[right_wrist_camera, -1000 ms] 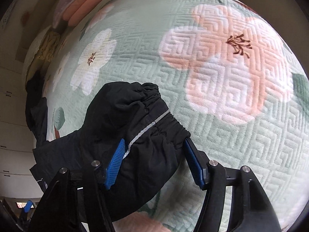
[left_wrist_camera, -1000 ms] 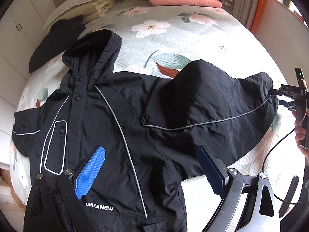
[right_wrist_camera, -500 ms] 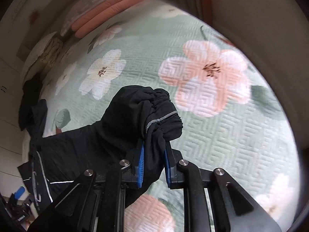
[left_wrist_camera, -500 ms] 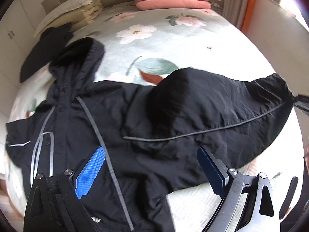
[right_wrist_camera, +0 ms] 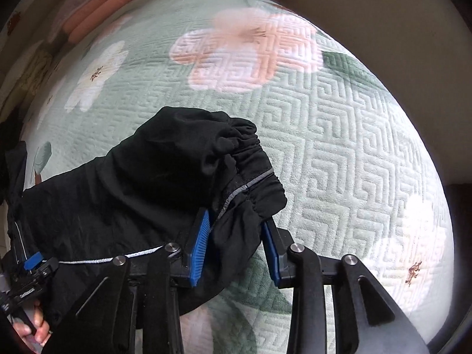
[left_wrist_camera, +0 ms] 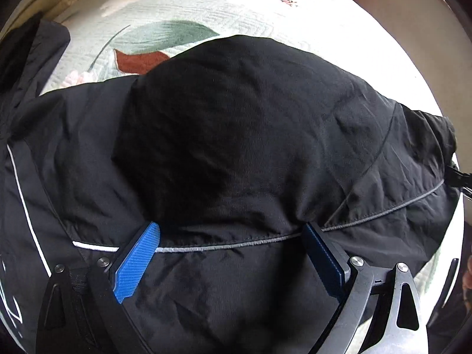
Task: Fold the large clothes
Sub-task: 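Lift the cuff with the right tool and carry it across the jacket body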
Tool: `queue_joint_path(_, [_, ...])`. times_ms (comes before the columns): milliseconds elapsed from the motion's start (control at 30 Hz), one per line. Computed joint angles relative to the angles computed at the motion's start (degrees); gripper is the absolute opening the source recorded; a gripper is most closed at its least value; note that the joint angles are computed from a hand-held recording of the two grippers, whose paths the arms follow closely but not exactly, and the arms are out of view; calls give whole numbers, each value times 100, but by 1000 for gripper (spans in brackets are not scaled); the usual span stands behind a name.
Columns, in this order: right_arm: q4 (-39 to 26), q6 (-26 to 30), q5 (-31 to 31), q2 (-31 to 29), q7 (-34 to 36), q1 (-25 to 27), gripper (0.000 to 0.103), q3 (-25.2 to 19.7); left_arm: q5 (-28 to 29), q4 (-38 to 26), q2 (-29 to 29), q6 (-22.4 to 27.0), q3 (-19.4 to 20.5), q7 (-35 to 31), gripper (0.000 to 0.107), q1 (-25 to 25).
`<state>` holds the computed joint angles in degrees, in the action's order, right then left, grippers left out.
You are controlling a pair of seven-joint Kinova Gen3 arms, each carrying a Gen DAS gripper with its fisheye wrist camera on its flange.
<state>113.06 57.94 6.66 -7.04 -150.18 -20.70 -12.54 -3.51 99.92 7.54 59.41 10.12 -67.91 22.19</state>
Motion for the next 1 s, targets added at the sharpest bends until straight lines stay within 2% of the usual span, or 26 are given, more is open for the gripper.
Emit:
queue_joint_path(133, [136, -50, -650, -554, 522, 205, 53, 193, 61, -98, -244, 97, -31, 8, 96, 121])
queue_joint_path(267, [597, -539, -1582, -924, 1003, 207, 55, 889, 535, -104, -615, -30, -37, -443, 95, 26])
queue_joint_path(333, [770, -776, -1931, -899, 1274, 513, 55, 871, 707, -213, -531, -28, 2, -654, 95, 15])
queue_joint_path(467, [1091, -1262, -2796, -586, 1982, 655, 55, 1275, 928, -181, -126, -86, 16, -741, 95, -24])
queue_joint_path(533, [1212, -1473, -2989, -532, 2059, 783, 53, 1207, 882, -79, 64, -226, -22, -770, 96, 45])
queue_joint_path(567, [1184, -1476, -2952, -535, 2014, 858, 51, 1087, 736, -63, 79, -262, 16, -729, 98, 99])
queue_joint_path(600, [1135, -1462, -2976, -503, 2062, 828, 36, 1074, 632, -135, 113, -236, 53, -639, 99, 190])
queue_joint_path(633, [1092, -1425, -3006, -495, 2055, 765, 29, 1084, 564, -198, 153, -207, 91, -577, 99, 226])
queue_joint_path(700, [951, -1288, -2825, -478, 1766, 826, 26, 867, 590, -237, 126, -186, 35, -513, 99, 283])
queue_joint_path(767, [747, -1162, -2399, -494, 1300, 968, 24, 426, 652, -218, 31, -247, 29, -519, 97, 301])
queue_joint_path(900, [265, -1006, -1499, -586, 486, 714, 23, -111, 1110, 94, -692, -159, -93, -939, 97, -3])
queue_joint_path(1000, [-292, -764, -805, -372, 2, 431, 22, -555, 1291, 265, -1201, 57, -219, -1189, 97, -268])
